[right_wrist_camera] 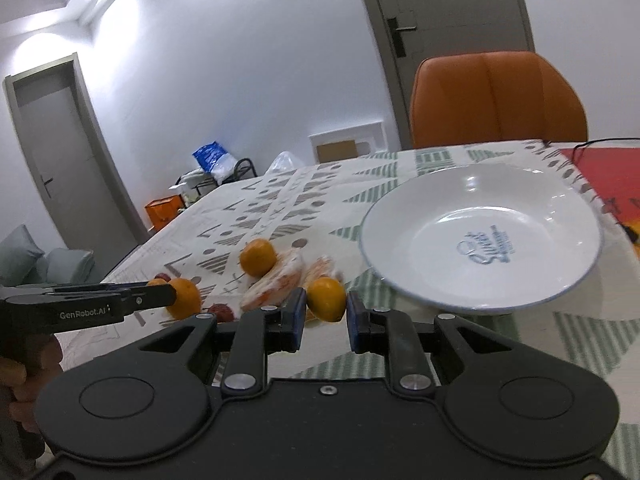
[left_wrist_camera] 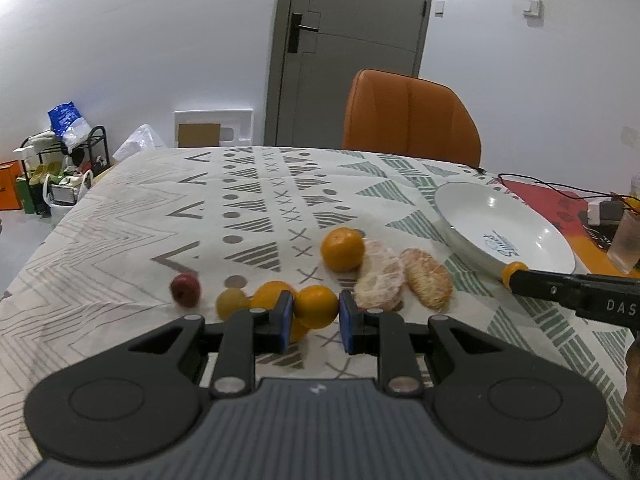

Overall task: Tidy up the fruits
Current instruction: 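Carry both small oranges into the white bowl and open both tools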

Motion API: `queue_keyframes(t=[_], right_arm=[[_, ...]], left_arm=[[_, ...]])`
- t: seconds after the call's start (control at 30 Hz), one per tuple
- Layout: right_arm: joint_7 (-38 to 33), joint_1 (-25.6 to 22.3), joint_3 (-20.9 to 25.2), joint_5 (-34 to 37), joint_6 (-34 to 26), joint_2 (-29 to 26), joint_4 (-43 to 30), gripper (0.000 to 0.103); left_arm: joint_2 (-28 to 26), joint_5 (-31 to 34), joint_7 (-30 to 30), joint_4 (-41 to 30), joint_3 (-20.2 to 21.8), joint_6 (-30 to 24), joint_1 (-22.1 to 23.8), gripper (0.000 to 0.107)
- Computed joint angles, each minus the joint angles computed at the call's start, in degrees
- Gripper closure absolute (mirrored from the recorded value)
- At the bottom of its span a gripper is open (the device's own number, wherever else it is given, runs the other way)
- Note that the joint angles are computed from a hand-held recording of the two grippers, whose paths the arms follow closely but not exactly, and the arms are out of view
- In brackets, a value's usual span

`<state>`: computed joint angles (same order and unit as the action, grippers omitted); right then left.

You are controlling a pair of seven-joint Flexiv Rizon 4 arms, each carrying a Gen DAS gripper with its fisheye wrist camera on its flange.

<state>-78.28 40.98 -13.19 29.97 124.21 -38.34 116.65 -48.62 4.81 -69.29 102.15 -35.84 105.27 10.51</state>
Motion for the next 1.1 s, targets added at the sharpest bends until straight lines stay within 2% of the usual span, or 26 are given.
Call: queue_keyframes(t=[0.53,0.9,1.0,1.1], right_arm=[[-2.1,1.68,-3.69,9.0,1.81,-0.16,1.15,0.083],[-3.61,2.39,-5.42,14.99,3.03,-1.76,-0.02,0.083],[-4.75,3.42,-6.78,18.05,2.51,-2.42,-0.86,0.078],[-4.98,2.38,-5.45,18.59,4.14,-2.28,-0.79,0.077]], left_arm=[[-1.9,-0.18,2.92,-3.05,-2.25,-1.56,-2.38,0.084],[-2.74,-2.5,6.63,-6.73,-1.14,-4.15,-6.61,0.084],[-2.89,-3.26,7.74,-7.71,-0.99,-4.45,-7.79,0.084],[-3.03,-3.87,8.78,-8.61,-0.77,-4.79,-8.99,0.084]])
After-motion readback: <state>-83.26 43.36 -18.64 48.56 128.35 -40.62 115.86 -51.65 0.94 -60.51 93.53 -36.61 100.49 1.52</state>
